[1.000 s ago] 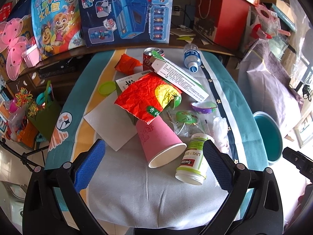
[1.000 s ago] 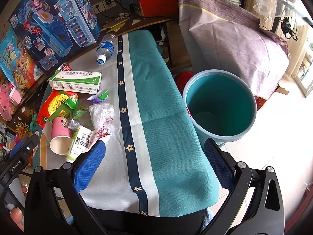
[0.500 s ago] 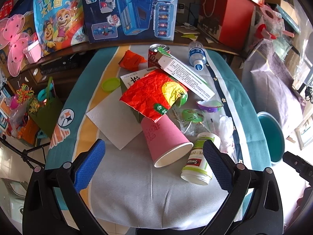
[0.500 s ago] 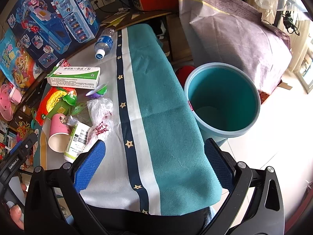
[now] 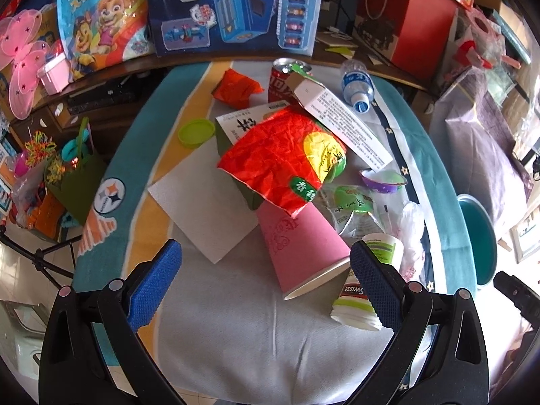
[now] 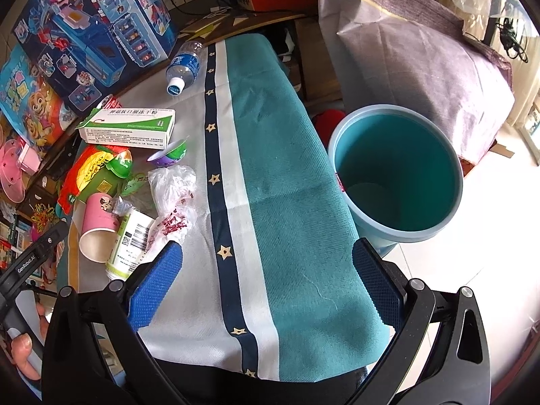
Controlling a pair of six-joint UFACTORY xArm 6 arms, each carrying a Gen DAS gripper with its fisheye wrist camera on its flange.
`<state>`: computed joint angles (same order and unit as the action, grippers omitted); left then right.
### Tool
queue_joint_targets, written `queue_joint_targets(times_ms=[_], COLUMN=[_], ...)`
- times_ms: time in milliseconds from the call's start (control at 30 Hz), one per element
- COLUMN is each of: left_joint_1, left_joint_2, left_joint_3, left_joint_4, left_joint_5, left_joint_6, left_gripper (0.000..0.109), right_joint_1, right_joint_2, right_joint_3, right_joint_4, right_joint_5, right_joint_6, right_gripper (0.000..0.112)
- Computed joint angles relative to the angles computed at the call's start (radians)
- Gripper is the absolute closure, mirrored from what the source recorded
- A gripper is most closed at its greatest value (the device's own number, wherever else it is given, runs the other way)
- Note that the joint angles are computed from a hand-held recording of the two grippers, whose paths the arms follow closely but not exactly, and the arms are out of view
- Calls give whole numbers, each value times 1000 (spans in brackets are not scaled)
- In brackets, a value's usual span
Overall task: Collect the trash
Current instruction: 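Grasp the pink paper cup with the left gripper while the right gripper grasps the clear plastic bag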
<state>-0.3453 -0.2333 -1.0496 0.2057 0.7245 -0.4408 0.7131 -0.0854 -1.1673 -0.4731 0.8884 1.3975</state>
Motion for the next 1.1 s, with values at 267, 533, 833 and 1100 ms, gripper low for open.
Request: queue_joint_targets(times_ms=[267, 533, 833, 1100], left_joint_1=[-12, -5, 54, 54], left_joint_2=[130, 136, 104, 149], left_joint_3=[-77, -59, -38, -51], left_joint_4=[14, 19, -92, -200], left_joint_5=[15, -13, 12, 2], left_joint_6=[-48, -15, 102, 170], left_gripper=[8, 8, 8, 11], right_joint_1=[-29, -61, -85, -102], right_joint_2=[39, 128, 319, 476], right_joint_3=[-7, -85, -287, -475], right_joint_4=[55, 141, 347, 430], right_joint_5=[-42, -91, -170, -106], right_joint_6=[-62, -176, -423, -522], right_gripper=[15, 25, 51, 53])
